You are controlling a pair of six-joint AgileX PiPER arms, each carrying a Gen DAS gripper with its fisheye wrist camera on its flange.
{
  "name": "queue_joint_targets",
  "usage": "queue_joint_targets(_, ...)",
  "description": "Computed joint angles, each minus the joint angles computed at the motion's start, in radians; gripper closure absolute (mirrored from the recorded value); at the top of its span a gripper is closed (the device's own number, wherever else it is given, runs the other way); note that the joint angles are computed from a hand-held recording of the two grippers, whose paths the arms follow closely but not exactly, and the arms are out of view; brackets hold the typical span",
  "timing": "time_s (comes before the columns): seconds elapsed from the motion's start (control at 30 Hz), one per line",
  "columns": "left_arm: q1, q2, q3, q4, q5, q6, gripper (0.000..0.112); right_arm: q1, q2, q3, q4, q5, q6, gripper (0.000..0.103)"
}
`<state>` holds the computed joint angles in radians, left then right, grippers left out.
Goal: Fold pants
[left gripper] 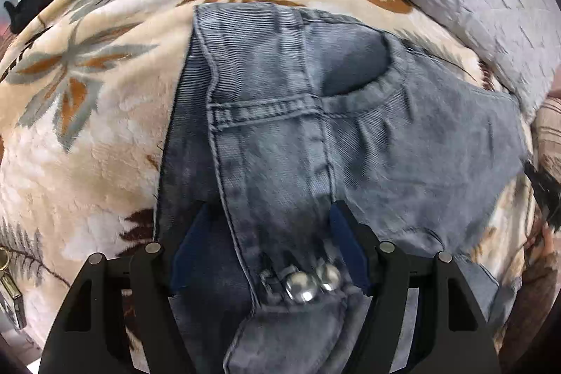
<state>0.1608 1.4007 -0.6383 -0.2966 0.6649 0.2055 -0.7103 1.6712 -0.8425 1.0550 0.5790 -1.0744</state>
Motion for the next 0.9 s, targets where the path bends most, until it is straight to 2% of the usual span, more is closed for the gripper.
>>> queue_joint_targets(0.07,0.071,-0.034,-0.027,-0.053,0.073,0.088,0.047,-0.027,-0.043,-0.015,-0.019,0.038,-0.005,0.086)
queue_joint_targets(0.1,0.12,-0.057,-0.052,-0.069,0.104,0.123,0.047,-0.035,-0.064,-0.027,-0.032,0.046,-0.007,0.076)
queue_joint_targets(0.13,0.148,-0.065,-0.074,-0.079,0.12,0.136,0.047,-0.041,-0.075,-0.049,-0.048,0.066,-0.002,0.058)
queue_joint_targets(0.2,0.221,-0.033,-0.149,-0.119,0.164,0.164,0.044,-0.024,-0.087,-0.089,-0.092,0.072,0.035,0.044)
queue_joint_targets(0.23,0.263,0.014,-0.205,-0.168,0.206,0.189,0.04,-0.007,-0.081,-0.113,-0.114,0.08,0.058,0.041)
queue_joint_targets(0.3,0.292,0.102,-0.284,-0.206,0.26,0.185,0.039,0.027,-0.049,-0.172,-0.164,0.1,0.108,0.04)
queue_joint_targets(0.37,0.269,0.183,-0.345,-0.202,0.282,0.144,0.039,0.081,0.0,-0.234,-0.215,0.093,0.172,0.04)
queue_joint_targets(0.6,0.238,0.311,-0.423,-0.268,0.269,0.122,0.039,0.275,0.202,-0.467,-0.429,0.002,0.398,0.029)
queue_joint_targets(0.67,0.247,0.349,-0.455,-0.277,0.279,0.116,0.039,0.312,0.278,-0.555,-0.508,0.018,0.478,0.029)
queue_joint_targets(0.77,0.286,0.409,-0.49,-0.317,0.299,0.103,0.039,0.329,0.373,-0.652,-0.465,0.091,0.453,0.027)
queue_joint_targets(0.8,0.301,0.428,-0.495,-0.342,0.308,0.111,0.039,0.339,0.396,-0.671,-0.467,0.102,0.456,0.023)
queue_joint_targets(0.9,0.297,0.476,-0.516,-0.356,0.317,0.103,0.036,0.389,0.385,-0.622,-0.551,-0.005,0.484,0.022)
